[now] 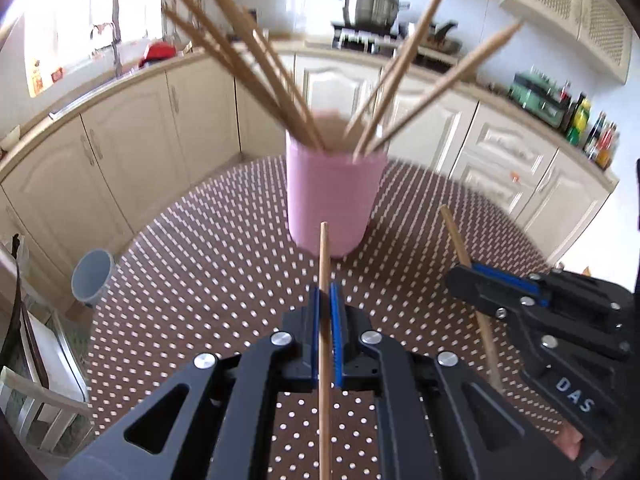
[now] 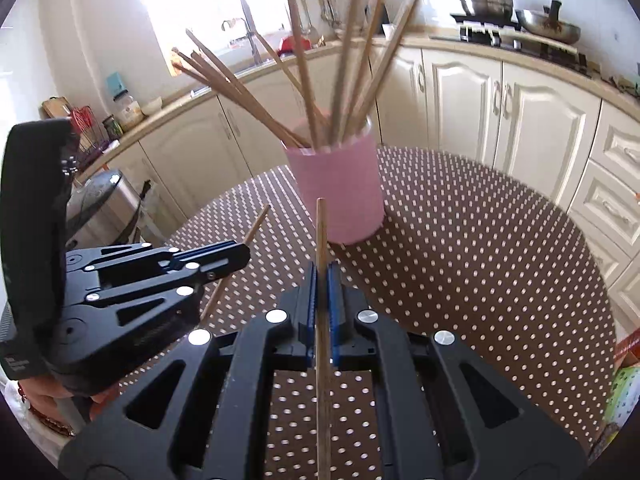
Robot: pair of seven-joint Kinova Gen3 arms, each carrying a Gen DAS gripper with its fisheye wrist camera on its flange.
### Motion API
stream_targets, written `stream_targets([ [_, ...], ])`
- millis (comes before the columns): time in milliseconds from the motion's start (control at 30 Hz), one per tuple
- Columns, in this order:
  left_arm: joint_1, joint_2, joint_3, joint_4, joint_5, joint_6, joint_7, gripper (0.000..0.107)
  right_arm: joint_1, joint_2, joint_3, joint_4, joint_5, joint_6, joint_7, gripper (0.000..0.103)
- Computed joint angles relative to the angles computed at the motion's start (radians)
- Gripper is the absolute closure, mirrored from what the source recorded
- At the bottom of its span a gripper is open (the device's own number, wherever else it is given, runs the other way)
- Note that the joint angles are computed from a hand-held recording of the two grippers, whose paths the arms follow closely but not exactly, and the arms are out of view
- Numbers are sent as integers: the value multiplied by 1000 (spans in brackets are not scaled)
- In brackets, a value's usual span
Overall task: Organize utensils
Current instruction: 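Lift both held chopsticks upright and carry them over the pink cup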
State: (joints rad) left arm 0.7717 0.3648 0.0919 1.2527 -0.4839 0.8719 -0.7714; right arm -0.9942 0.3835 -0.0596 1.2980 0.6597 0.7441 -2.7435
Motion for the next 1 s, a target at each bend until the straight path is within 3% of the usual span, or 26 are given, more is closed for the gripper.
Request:
stream_targets([
  [133,40,-89,-18,84,-85,-72,102,102,-49,-19,10,-23,67,34,-36,97],
  [333,50,-192,22,195,-232,-154,255,102,-103,-39,-5,-57,172,89,-83,97],
  [633,1,-259,131,259,-311,-150,333,102,-145,-22,-29,-119,236,161,-85,97],
  [1000,-6,-280,185,291,-402,-114,407,102,-186,-10,-19,-141,287,201,-95,97],
])
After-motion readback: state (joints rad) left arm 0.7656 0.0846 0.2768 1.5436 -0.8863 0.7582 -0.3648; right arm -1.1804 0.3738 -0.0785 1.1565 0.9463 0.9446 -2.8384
